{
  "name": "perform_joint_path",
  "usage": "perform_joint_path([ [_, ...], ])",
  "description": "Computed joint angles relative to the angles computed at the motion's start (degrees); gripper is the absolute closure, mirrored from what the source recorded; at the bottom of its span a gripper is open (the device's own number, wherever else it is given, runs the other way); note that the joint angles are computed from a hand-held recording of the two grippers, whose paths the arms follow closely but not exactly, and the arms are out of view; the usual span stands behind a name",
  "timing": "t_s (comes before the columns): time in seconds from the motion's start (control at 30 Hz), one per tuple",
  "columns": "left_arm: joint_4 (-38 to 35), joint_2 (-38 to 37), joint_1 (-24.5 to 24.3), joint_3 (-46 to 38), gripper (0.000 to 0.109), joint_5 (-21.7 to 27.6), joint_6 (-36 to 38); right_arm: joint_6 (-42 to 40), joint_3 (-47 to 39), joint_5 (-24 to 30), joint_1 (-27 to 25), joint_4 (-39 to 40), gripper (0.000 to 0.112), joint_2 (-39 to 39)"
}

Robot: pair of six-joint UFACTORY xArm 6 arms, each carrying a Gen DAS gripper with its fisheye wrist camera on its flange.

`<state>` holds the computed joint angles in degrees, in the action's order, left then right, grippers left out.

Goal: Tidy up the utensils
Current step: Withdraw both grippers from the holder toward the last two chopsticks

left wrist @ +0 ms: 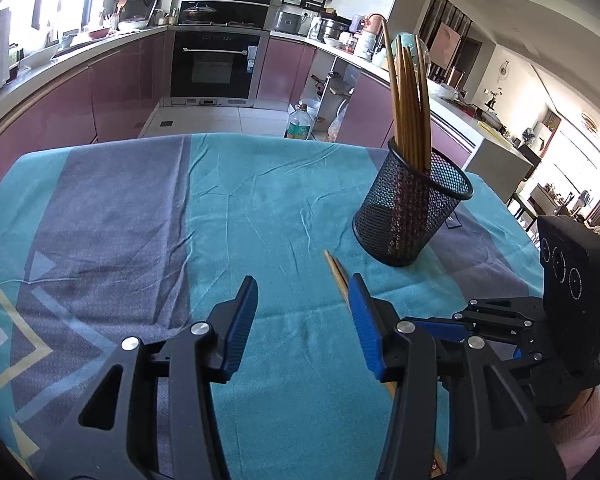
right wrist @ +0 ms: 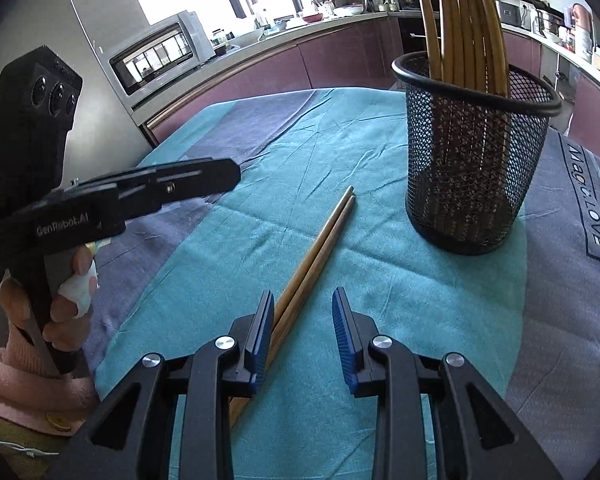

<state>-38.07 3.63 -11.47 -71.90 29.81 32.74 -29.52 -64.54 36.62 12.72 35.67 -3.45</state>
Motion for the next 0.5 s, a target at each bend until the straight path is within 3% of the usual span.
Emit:
perform_joint_path([
  [0.5, 1.35, -1.52, -1.43, 3.03, 0.062, -1.27, -0.43, 3.93, 1.87, -3.28, 1.11, -4.91, 0.085, -0.95],
])
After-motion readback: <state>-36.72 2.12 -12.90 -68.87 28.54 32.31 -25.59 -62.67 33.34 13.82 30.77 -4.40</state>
